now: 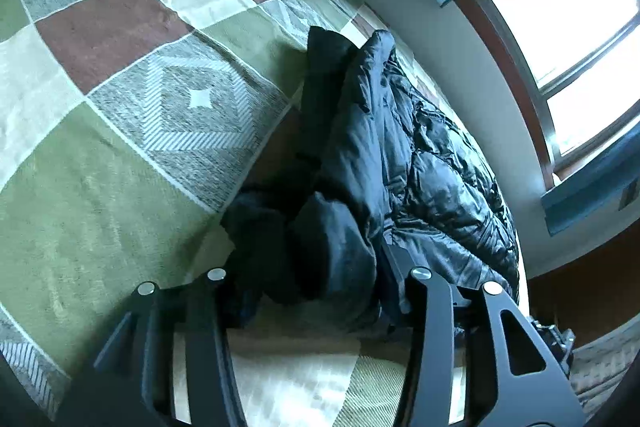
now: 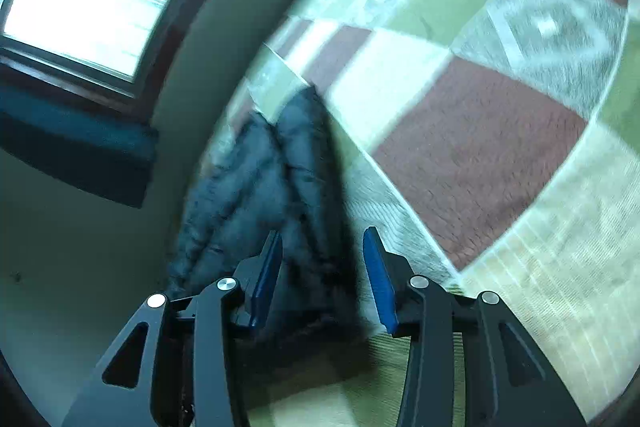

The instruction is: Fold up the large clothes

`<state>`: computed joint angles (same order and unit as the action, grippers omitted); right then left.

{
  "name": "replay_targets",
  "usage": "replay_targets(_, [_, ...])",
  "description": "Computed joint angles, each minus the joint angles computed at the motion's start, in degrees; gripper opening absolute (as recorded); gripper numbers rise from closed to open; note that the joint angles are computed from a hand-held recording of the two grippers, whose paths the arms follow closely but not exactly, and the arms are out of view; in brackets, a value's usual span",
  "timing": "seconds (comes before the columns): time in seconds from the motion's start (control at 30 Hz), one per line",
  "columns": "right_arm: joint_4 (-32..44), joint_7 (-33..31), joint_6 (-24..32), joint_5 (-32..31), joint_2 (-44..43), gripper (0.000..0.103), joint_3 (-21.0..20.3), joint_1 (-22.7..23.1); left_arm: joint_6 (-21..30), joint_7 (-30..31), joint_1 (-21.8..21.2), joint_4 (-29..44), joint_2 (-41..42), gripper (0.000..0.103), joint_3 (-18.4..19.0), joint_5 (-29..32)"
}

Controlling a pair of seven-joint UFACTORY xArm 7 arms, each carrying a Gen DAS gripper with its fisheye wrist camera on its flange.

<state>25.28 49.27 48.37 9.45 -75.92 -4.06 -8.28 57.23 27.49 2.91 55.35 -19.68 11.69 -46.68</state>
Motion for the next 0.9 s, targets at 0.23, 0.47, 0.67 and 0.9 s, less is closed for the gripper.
replay_targets(0.23, [11.29,-8.29,-16.14,5.80,19.96,0.064,2.33,16.57,-4.78,-1.56,0.57,-1.68,-3.83,0.048,-0.32,3.05])
replay_targets(0.47, [24.40,-23.98,-26.31,19.35,44.05,0.066,-5.54,37.06,-7.91,0.20,-0.97,-1.67,-5.64,0.054,2.23,3.70])
replay_targets(0.67, [29.29,-28.11,-17.40,26.62,55.97,0.066,-6.95,37.12,-5.97,0.05,-1.44,-0.44,-4.12,0.056,2.87,3.56])
replay_targets(0.9, [32.22,-28.30,-17.03,26.60,56.78,0.066,-2.48,30.88,-4.10,1.20,-1.07,1.42,-2.02,0.059,2.41,2.67])
